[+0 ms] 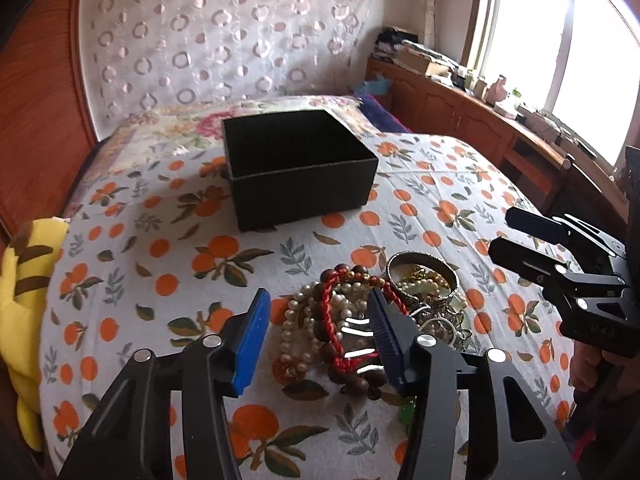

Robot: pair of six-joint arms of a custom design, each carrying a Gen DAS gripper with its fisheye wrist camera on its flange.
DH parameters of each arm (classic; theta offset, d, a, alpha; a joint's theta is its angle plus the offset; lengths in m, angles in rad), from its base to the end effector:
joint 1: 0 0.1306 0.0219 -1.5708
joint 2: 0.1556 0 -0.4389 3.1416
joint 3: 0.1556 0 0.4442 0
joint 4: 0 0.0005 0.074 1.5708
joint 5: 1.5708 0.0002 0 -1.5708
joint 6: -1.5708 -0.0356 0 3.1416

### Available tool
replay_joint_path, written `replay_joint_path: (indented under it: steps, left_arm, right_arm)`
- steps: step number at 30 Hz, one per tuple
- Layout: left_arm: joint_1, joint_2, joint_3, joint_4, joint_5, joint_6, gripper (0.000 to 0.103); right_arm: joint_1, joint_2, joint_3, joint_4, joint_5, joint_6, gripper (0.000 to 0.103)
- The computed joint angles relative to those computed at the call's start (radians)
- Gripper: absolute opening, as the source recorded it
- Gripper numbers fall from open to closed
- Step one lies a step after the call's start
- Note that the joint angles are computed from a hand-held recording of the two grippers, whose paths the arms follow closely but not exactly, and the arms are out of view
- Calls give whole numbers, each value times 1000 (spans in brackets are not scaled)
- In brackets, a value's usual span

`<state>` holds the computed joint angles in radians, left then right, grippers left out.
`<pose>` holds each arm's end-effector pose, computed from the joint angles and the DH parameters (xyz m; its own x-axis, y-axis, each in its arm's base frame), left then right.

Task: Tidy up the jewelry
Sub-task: 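Lower the left gripper onto the red bead bracelet and close it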

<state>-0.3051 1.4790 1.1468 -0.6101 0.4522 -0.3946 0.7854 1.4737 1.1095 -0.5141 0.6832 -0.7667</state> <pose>0.5026 -0.1751 0.3379 -0.5142 0.5245 -0.6786 0.7723 0.6273 -0.1003 0.3891 0.3566 0.3322 -0.5747 0.1862 -0.7969 0.1879 0.9778 0.0930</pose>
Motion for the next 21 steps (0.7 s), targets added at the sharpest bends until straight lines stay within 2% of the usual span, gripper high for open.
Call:
replay_joint_path:
  steps: [1, 5, 10, 19, 21]
  left_arm:
    - [-3, 10, 9, -11, 1, -1, 41]
    - [-11, 45, 37, -46, 1, -2, 36]
    - [-8, 68, 60, -88, 21, 5, 11]
    - [14, 20, 38, -37, 53, 31, 10]
    - [23, 4, 33, -32, 71, 35, 10]
  right_arm:
    - [-5, 1, -1, 3, -12, 2, 59]
    - [-17, 3, -4, 13, -46, 6, 57]
    - [-31, 5, -4, 15, -85, 10, 52]
    - [-60, 17, -3, 26, -173, 19, 44]
    - [-63, 21, 0, 26, -186, 24, 40]
